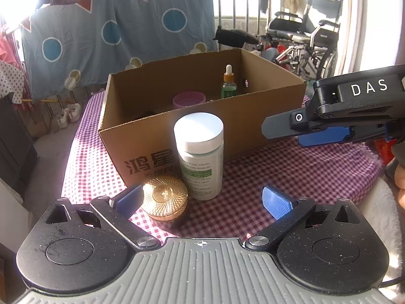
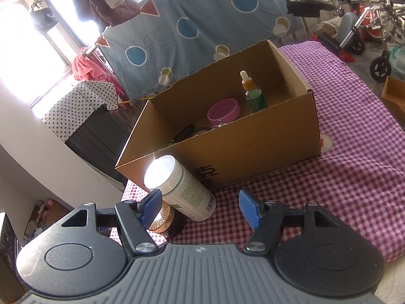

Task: Organize rigid objects
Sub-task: 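Lower the right gripper onto the white supplement jar lid and close it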

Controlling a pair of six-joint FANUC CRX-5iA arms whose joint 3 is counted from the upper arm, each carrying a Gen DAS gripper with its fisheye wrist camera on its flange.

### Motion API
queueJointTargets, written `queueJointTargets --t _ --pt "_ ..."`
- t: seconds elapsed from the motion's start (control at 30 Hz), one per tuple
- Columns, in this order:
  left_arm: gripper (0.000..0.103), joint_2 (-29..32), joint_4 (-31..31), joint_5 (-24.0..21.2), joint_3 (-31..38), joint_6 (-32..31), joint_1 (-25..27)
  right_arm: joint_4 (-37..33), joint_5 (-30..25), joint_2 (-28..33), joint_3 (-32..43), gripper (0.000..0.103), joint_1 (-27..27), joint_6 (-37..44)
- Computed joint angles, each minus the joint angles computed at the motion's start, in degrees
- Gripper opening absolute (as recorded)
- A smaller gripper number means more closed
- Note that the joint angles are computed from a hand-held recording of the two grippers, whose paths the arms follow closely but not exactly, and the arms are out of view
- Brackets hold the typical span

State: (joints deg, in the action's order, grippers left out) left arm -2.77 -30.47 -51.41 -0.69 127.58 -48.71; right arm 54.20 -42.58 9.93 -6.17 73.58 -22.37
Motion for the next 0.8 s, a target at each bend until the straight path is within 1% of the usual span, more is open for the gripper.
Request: queueJointTargets --t 0.17,0.27,0.37,0.43,0.47,0.57,0.63,0.7,0.73,0.8 --pt "0.101 0.68 -3.32 -0.65 0.72 1.84 -1.29 -1.65 -0.34 0.52 0.79 0.070 -0.35 1.56" --pt "0.101 1.12 -4.85 -0.95 1.42 2.76 -1.89 -0.52 1.03 0.10 -0.30 0.070 -0.96 0.46" --pt "0.100 1.66 -7.88 -0.88 2.28 4.27 -2.75 1.96 3.64 -0.42 -1.93 0.070 -1.90 -1.87" --pt "0.099 2.04 -8.89 -0.71 2.69 4.76 -2.85 3.66 6.28 -0.62 -2.91 0.070 -2.89 -3.57" --pt "0.097 2.35 -9.00 -0.54 2.97 4.79 -2.65 4.07 7.33 -0.63 -3.11 0.069 -3.31 -3.98" --pt "0.092 2.99 -7.58 0.71 3.39 3.83 -1.30 6.43 11.12 -0.52 -3.72 0.068 -5.00 -6.15" --pt "0.088 3.68 -4.43 2.08 3.58 0.78 0.35 9.23 14.52 -0.40 -4.41 0.063 -6.62 -8.82" --pt "0.079 4.68 -2.98 1.67 4.50 -0.68 0.91 10.22 17.53 0.19 -4.25 0.062 -8.12 -9.91" --pt "0.078 5.34 -1.88 1.40 5.14 -1.54 1.35 10.12 18.68 0.61 -3.94 0.058 -8.69 -9.90" --pt "0.076 6.00 -0.40 1.38 5.73 -1.92 2.01 7.45 20.28 1.70 -2.52 0.057 -9.30 -7.71"
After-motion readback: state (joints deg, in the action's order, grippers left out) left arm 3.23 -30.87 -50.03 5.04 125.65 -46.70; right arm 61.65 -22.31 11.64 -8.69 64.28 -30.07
